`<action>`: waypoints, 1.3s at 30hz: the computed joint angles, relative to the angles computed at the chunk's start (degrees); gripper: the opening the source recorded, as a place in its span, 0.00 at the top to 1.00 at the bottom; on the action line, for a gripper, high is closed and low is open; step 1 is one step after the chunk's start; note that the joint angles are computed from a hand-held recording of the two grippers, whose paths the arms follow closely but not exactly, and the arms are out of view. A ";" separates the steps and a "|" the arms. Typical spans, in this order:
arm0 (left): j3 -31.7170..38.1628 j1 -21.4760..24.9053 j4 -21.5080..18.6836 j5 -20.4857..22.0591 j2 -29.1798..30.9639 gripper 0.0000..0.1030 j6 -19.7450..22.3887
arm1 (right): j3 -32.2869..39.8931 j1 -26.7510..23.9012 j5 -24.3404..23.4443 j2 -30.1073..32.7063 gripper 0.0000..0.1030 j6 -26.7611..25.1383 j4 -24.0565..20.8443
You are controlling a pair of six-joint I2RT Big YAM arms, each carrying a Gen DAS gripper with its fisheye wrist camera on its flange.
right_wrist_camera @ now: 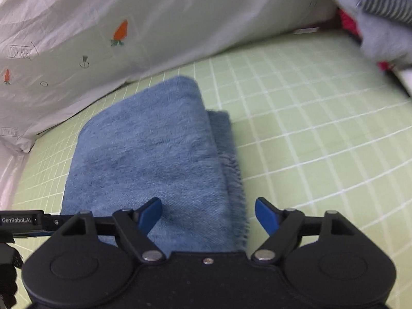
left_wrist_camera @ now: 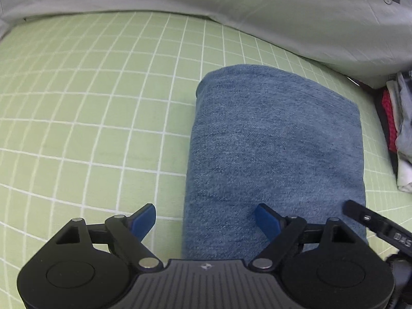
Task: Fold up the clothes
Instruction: 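Grip the folded jeans with both tools and lift it toward the clothes stack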
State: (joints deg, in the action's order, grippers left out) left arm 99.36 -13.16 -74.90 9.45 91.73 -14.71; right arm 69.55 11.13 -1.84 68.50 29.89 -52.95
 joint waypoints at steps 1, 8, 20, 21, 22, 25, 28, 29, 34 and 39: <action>0.34 0.11 -0.01 0.77 0.34 0.17 0.18 | -0.18 -0.23 -0.75 0.50 0.17 0.93 0.56; 2.11 -0.13 0.01 4.47 1.65 0.39 0.73 | -0.36 -1.03 -4.39 1.87 0.17 8.88 2.72; 2.93 -3.45 -0.67 6.92 -2.31 0.69 4.97 | -1.23 4.64 8.09 -7.80 0.79 12.89 -1.54; 3.09 -3.99 -0.92 7.56 -2.62 0.69 4.91 | -1.59 4.55 8.63 -9.29 0.79 13.75 -2.10; 3.07 -4.86 -0.71 7.78 -3.04 0.69 4.39 | -1.76 4.31 9.17 -10.63 0.79 13.72 -2.93; 3.09 -8.54 0.06 7.40 -4.12 0.69 1.50 | -1.96 2.50 10.13 -14.51 0.80 11.82 -5.60; 3.38 -13.13 1.19 6.18 -4.87 0.69 -2.08 | -2.73 -2.33 8.47 -18.87 0.80 9.27 -7.20; 3.83 -15.07 1.94 5.40 -4.87 0.69 -3.14 | -3.06 -4.47 7.48 -20.27 0.80 8.23 -7.51; 8.91 -24.97 5.41 0.35 -2.77 0.69 -10.12 | -3.63 -23.31 -5.65 -25.23 0.80 -3.64 -6.63; 23.29 -33.82 7.65 -5.36 5.98 0.69 -16.48 | 0.62 -44.90 -22.62 -22.05 0.80 -18.69 -2.70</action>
State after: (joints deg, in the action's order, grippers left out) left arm 122.64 -46.98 -67.25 4.09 97.71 -31.18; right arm 70.17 -33.78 -24.47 46.45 11.20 -55.65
